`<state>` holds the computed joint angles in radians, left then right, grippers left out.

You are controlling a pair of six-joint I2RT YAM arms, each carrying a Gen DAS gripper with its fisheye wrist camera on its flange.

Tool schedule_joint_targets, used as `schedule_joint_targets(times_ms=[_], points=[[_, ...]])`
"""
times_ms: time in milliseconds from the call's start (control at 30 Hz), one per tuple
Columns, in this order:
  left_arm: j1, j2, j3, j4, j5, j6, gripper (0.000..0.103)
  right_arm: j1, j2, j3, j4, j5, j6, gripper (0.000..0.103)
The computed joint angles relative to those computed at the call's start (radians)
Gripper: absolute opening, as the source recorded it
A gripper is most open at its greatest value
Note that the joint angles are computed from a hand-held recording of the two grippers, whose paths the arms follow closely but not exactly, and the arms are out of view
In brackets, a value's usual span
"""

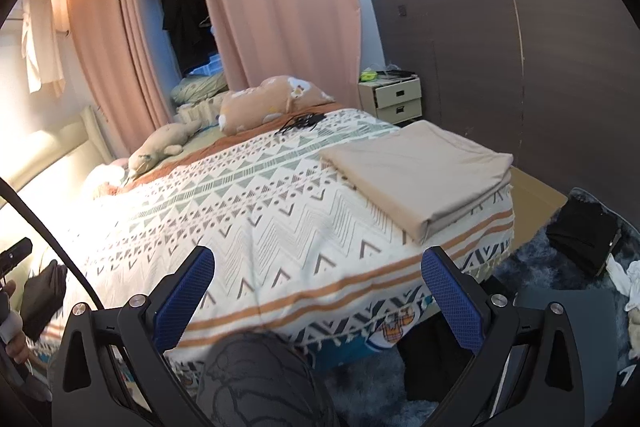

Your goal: Fold large clothes

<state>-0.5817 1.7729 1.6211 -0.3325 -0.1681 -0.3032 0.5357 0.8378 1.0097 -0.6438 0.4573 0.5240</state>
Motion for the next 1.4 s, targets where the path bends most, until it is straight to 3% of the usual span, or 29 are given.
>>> schedule_joint_targets(times_ms=[200,267,433,733,1400], points=[[-0.036,-0.128,-0.19,0.061,-0.05,-0.033,0.103,0.139,-0.027,-0.037,-0.032,0.099,0.051,0.103],[-0.046,-0.166,-0.242,0.074,-0.072,-0.041,0.103,0.217,-0.012,-0.027,-0.073,0.201,0.081,0.103],[-0.067,-0.241,-0.341,0.105,-0.117,-0.038,0.103,0.347,0.028,-0.004,-0.12,0.332,0.131,0.103],[-0.097,-0.305,-0.421,0.122,-0.202,-0.034,0.103,0.38,0.05,-0.037,-0.049,0.317,0.159,0.103],[-0.083,-0.285,-0.395,0.124,-0.194,-0.042,0.103,0.381,0.119,-0.037,0.0,0.335,0.161,0.103]])
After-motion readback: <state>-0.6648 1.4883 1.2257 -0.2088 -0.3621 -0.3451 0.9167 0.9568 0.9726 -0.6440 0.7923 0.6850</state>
